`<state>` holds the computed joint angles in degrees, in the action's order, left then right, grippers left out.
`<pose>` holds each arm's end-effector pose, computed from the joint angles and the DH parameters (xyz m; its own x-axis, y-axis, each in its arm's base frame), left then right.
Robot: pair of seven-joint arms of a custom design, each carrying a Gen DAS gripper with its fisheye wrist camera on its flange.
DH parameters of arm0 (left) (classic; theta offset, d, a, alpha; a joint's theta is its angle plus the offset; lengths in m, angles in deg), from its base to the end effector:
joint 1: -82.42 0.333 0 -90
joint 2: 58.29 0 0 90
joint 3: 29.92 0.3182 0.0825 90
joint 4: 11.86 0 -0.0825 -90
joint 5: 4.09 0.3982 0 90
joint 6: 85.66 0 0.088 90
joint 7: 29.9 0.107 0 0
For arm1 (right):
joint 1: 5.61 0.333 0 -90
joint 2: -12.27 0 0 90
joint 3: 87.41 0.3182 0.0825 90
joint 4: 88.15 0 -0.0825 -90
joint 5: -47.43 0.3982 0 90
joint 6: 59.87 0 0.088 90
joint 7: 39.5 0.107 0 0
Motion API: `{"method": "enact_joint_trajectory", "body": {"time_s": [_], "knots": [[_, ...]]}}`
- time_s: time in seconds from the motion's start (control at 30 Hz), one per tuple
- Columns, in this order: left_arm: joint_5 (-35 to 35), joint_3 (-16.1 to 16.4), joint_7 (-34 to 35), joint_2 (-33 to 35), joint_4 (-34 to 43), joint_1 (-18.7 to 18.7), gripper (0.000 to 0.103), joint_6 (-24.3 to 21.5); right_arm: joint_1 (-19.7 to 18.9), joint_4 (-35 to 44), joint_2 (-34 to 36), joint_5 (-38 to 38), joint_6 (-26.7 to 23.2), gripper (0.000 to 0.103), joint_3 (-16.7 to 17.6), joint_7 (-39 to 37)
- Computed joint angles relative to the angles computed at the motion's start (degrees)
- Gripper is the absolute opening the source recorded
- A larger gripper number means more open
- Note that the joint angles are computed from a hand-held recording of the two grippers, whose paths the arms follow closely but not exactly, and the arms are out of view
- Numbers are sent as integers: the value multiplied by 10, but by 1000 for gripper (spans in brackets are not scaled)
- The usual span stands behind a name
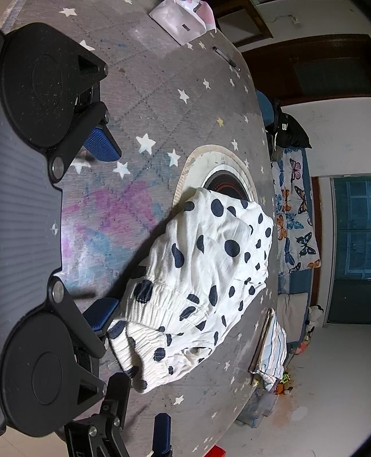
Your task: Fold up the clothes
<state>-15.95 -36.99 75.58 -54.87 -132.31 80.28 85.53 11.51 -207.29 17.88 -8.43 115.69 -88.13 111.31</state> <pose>0.6099 -0.0829 0.4834 -0.2260 -0.9739 -0.0198 -0.6540 0.1667 -0.7379 0.5628 0.2344 0.4543 0.1811 -0.9830 -0.0299 -0.5985 -0.0860 -0.7965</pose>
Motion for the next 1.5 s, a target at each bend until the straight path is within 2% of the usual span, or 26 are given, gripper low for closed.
{"method": "enact_joint_trajectory", "body": {"time_s": [0.33, 0.53, 0.93, 1.23, 1.5], "knots": [[42, 5, -43, -10, -13, -3, 103, 2, 2, -1, 0, -18, 11, 103, -1, 8], [60, 6, -63, -10, -11, -1, 103, -2, 2, 0, 2, -3, 17, 103, 1, -15], [29, 2, -37, 0, 6, 2, 103, -7, 7, 5, 8, 29, 15, 101, -3, -48], [43, 10, -51, 20, 43, 0, 103, -8, -3, 12, 24, 127, 20, 90, 7, -130], [40, 3, -31, 70, 130, -5, 103, -28, -6, 24, 36, 210, 23, 84, 11, -206]]}}
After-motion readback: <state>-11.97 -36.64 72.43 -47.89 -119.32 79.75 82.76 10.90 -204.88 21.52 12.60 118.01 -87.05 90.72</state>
